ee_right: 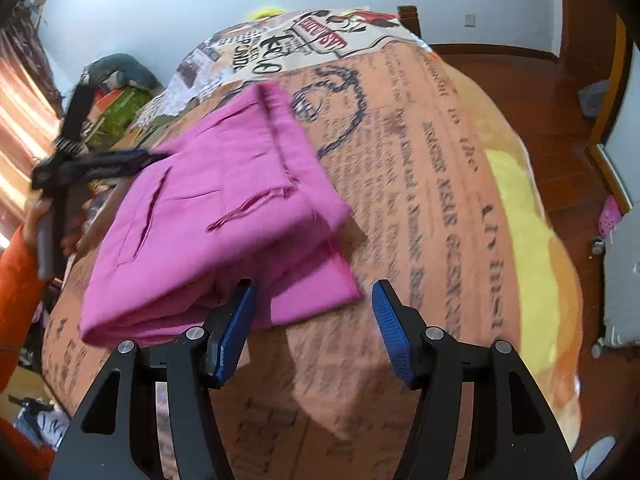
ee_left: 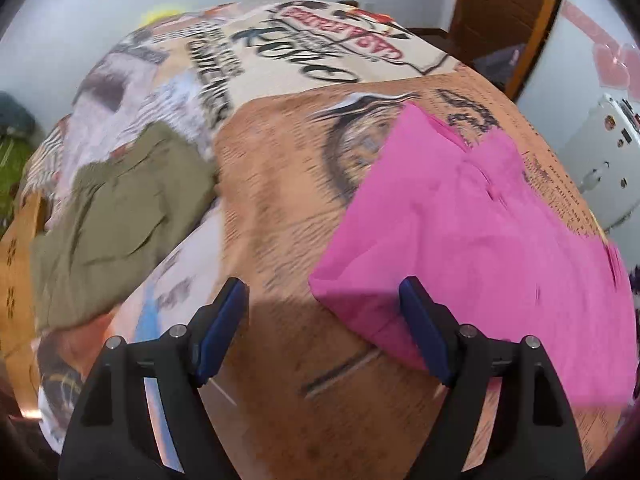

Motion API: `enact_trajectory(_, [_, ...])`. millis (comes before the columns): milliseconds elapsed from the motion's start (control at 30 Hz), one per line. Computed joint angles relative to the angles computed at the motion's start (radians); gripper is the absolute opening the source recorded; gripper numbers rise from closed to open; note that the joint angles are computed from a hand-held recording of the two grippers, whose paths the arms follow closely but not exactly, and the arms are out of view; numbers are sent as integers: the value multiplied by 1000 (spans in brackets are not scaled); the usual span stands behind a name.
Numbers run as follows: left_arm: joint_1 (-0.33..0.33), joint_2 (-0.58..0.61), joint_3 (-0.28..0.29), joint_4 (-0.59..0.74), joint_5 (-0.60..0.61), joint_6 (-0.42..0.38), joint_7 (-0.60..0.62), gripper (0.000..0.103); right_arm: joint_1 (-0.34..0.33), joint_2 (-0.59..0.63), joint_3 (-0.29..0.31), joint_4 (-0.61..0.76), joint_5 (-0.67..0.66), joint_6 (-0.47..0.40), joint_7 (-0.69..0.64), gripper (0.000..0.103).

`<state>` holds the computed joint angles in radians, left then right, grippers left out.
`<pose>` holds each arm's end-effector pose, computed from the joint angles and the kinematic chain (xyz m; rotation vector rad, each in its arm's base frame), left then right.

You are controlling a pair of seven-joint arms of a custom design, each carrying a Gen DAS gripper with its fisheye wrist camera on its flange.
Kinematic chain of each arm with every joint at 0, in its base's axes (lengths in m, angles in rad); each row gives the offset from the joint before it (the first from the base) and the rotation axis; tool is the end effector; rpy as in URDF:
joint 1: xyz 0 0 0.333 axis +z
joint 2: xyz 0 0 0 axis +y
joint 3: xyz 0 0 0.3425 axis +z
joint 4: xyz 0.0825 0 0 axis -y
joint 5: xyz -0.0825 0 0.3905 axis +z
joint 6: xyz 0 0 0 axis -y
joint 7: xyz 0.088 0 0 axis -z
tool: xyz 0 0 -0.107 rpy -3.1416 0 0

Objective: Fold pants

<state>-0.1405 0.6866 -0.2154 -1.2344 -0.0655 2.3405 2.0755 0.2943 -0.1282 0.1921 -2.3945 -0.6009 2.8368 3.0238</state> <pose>0.7652 -0.2299 0.4356 -1.1475 2.6288 -0.6110 0.4425 0.2693 0.4449 -1.3580 2.1308 -0.3312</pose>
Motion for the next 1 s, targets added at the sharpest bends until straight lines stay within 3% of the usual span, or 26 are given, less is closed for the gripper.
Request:
enact_trajectory(133, [34, -120, 6, -196, -6, 115, 9, 81, -11, 0, -1, 18, -32, -11, 3, 56])
enact_trajectory(500, [133, -308, -10, -456, -180, 176, -16, 77, -16, 32, -7, 83, -141, 15, 44, 56])
enact_trajectory(567, [134, -329, -1, -470, -179, 178, -14, 69, -6, 50, -16, 105, -134, 18, 17, 56])
enact_trajectory(733, [135, -336, -2, -430, -190, 203, 13, 68, 16, 109, -47, 182, -149, 34, -53, 56])
enact_trajectory(900, [127, -246, -25, -266, -217, 140, 37, 68, 40, 202, -101, 293, -144, 58, -153, 56])
enact_trajectory(1000, [97, -166, -25, -151, -187, 90, 30, 58, 47, 249, -130, 339, -94, 78, -224, 56])
